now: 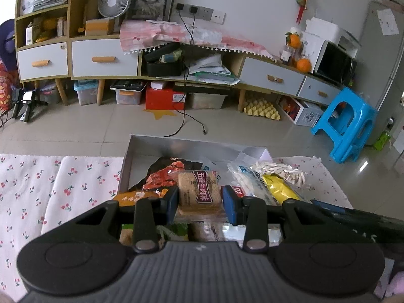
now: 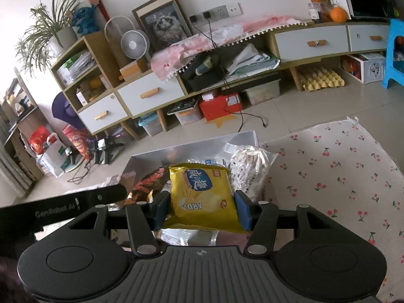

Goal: Organize snacks
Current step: 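Carry the chip bag over the box while the left tool carries the cake packet, then release the chip bag into the box while the left tool drops the cake packet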

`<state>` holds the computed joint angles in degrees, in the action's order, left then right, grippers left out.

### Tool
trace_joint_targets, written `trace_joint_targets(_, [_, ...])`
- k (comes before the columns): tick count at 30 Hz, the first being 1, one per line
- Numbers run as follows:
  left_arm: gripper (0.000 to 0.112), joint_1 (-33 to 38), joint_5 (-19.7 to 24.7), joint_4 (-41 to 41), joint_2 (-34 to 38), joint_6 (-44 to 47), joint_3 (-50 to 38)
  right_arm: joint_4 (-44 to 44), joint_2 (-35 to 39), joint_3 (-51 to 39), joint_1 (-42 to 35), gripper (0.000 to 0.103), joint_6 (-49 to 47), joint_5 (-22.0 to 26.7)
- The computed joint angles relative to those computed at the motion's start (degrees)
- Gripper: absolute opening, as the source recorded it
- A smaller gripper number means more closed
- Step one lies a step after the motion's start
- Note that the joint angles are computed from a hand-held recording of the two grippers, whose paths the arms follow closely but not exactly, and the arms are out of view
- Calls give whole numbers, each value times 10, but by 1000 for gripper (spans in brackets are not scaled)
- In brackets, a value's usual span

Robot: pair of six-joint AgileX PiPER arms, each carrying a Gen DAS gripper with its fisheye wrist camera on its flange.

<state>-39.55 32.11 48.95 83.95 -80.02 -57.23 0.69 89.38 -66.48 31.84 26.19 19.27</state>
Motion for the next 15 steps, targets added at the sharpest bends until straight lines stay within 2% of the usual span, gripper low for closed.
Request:
trace_joint_targets(1, [39, -4, 7, 0, 0, 2, -2, 5, -6, 10, -2, 57, -3, -15])
trace_joint_targets(2, [52, -11, 15, 10, -2, -5, -2, 7, -9, 13, -3, 62, -4, -16])
trace_joint_targets(3, [69, -23, 31, 30, -2, -22, -3, 8, -12, 11, -4, 65, -4, -9])
trace_joint_targets(5, [83, -55, 71, 74, -8, -60, 0, 30, -22, 11, -7, 66, -29, -2])
trace_joint_targets(10, [84, -77, 118, 34, -19, -11, -12, 2, -38, 7, 6, 70, -32, 24])
trace_joint_targets(12, [88, -87, 131, 27, -28, -14, -8, -16, -45, 9, 14, 71, -22, 32])
trace_joint_targets(15, [89, -98, 135, 1, -51, -9, 9, -54, -60, 14, 30, 73, 5, 49])
